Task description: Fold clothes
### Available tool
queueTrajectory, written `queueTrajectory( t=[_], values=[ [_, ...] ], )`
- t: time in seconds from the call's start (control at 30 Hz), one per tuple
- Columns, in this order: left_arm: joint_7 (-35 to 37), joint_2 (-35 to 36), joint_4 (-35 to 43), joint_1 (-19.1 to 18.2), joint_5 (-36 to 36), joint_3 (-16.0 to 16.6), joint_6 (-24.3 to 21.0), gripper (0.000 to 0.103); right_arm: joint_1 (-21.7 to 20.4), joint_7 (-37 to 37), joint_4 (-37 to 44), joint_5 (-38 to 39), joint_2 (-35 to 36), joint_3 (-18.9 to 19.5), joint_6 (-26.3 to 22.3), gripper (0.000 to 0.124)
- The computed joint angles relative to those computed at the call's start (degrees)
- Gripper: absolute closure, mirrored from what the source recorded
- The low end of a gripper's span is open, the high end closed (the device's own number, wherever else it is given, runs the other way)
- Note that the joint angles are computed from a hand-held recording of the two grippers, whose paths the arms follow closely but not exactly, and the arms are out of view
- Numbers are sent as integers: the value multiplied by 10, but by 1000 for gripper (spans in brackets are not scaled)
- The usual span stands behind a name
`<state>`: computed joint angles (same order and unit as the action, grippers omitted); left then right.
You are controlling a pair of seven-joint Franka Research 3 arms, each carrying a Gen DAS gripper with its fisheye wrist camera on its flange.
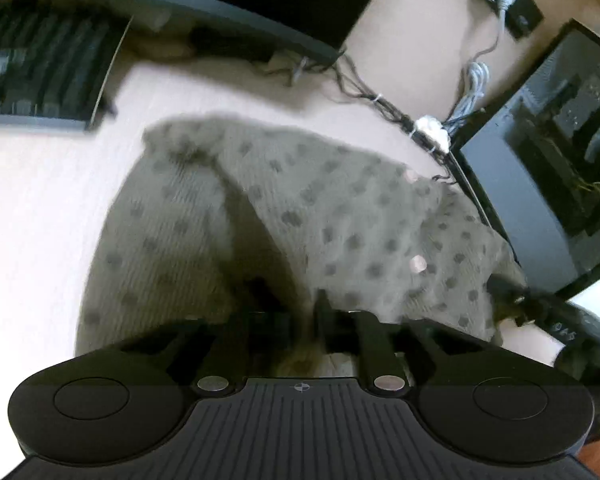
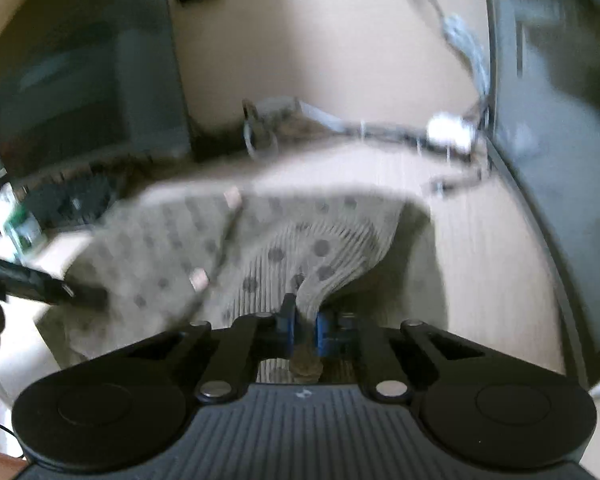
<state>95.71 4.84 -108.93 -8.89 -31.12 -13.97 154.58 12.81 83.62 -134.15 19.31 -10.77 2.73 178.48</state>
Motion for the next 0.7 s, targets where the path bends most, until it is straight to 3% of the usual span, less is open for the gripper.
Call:
queueTrajectory(
  t=[0.13, 0.23, 0.3, 0.37, 0.43, 0.5, 0.57, 0.63, 0.7],
  values=[
    [64, -55, -7, -3, -2, 10, -29, 92, 26, -22, -24, 39, -49, -26, 23, 115],
    [26, -64, -25, -6, 46, 25, -69, 91, 5, 6, -44, 42, -60, -16, -17, 114],
    [-15, -60, -44, -6, 81, 30, -69, 90, -30, 49, -55, 18, -56, 12, -47, 113],
    [-36, -56, -54, -5, 88, 34, -66, 77, -84, 113, -63, -49, -52, 58, -63, 103],
    [-15, -60, -53, -3, 42, 39, -62, 73, -115, 160, -66, -105, -59, 81, -58, 94],
    [38, -60, -42, -5, -10, 40, -36, 57, -144, 194, -61, -156, -68, 102, -42, 80],
    [101, -52, -21, -8, -67, 39, -7, 24, -180, 224, -50, -204, -73, 128, -24, 63],
    [144, -20, 18, -9, -113, 32, 17, 8, -177, 225, -21, -222, -52, 129, -8, 56],
    [154, 34, 72, -4, -125, 16, 28, 8, -159, 221, 19, -228, -12, 124, -3, 47]
  ],
)
